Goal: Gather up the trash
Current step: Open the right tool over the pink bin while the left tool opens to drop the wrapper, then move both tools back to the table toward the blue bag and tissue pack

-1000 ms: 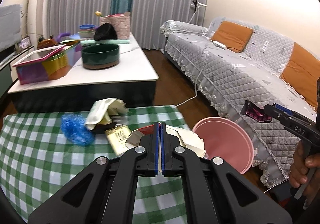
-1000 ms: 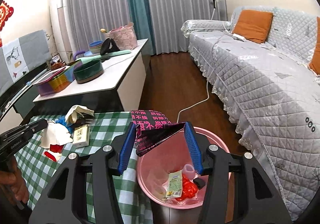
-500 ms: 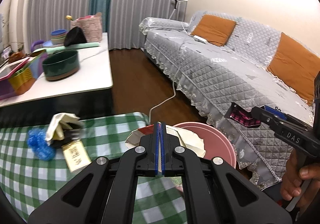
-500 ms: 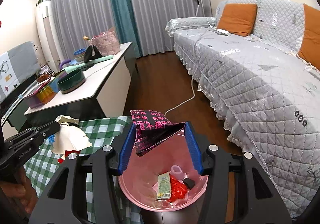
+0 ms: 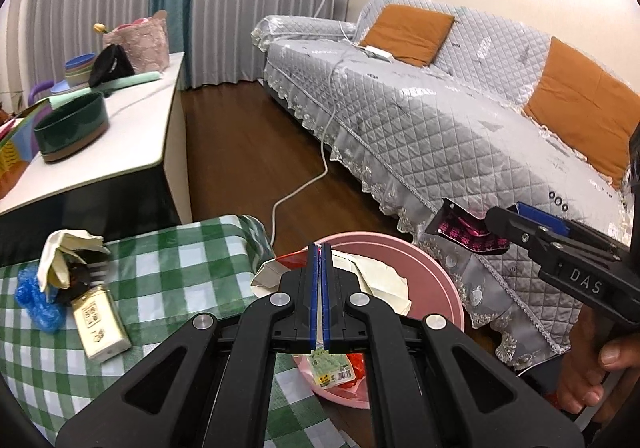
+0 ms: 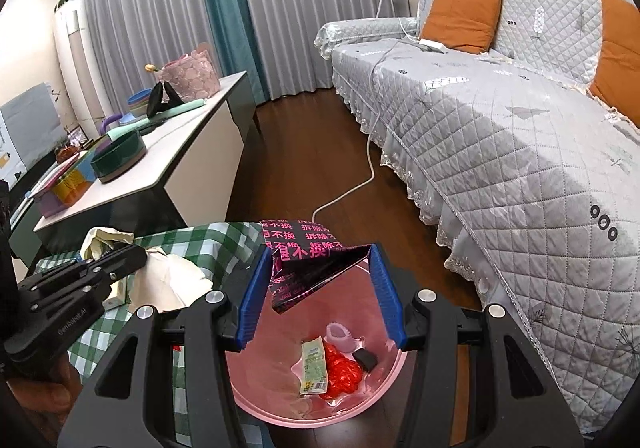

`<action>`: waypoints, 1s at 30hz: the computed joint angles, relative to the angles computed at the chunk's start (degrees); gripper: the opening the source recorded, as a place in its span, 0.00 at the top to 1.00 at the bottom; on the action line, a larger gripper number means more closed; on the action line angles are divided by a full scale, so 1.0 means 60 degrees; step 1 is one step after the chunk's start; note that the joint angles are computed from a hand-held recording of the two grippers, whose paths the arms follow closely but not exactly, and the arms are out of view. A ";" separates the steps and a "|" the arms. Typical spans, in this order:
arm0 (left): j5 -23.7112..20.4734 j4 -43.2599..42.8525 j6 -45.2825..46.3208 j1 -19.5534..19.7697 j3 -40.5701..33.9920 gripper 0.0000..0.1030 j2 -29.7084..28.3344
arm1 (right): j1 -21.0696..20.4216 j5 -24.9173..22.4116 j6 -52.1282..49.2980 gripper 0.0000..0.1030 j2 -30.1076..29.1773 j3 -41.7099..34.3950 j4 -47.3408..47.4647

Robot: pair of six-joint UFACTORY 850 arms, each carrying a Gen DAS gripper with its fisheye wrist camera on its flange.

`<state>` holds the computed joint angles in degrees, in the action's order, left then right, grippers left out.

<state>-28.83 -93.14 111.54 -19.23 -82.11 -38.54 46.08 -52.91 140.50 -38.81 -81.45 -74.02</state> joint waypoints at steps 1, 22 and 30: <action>0.0024 0.0073 -0.0060 -0.0024 -0.0045 0.99 -0.0055 | -0.0028 0.0068 -0.0018 0.51 -0.0018 -0.0002 0.0033; -0.0091 0.0604 -0.0786 0.0424 -0.0071 0.85 0.0015 | -0.0165 0.0492 -0.0319 0.36 -0.0206 -0.0311 0.0361; -0.0131 0.0363 -0.0423 0.0949 0.0289 0.85 0.0458 | -0.0093 0.0404 -0.0555 0.36 -0.0370 -0.0689 0.0384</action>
<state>-29.62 -90.96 109.00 -13.54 -80.37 -35.79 45.52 -50.49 137.17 -41.03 -85.59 -71.72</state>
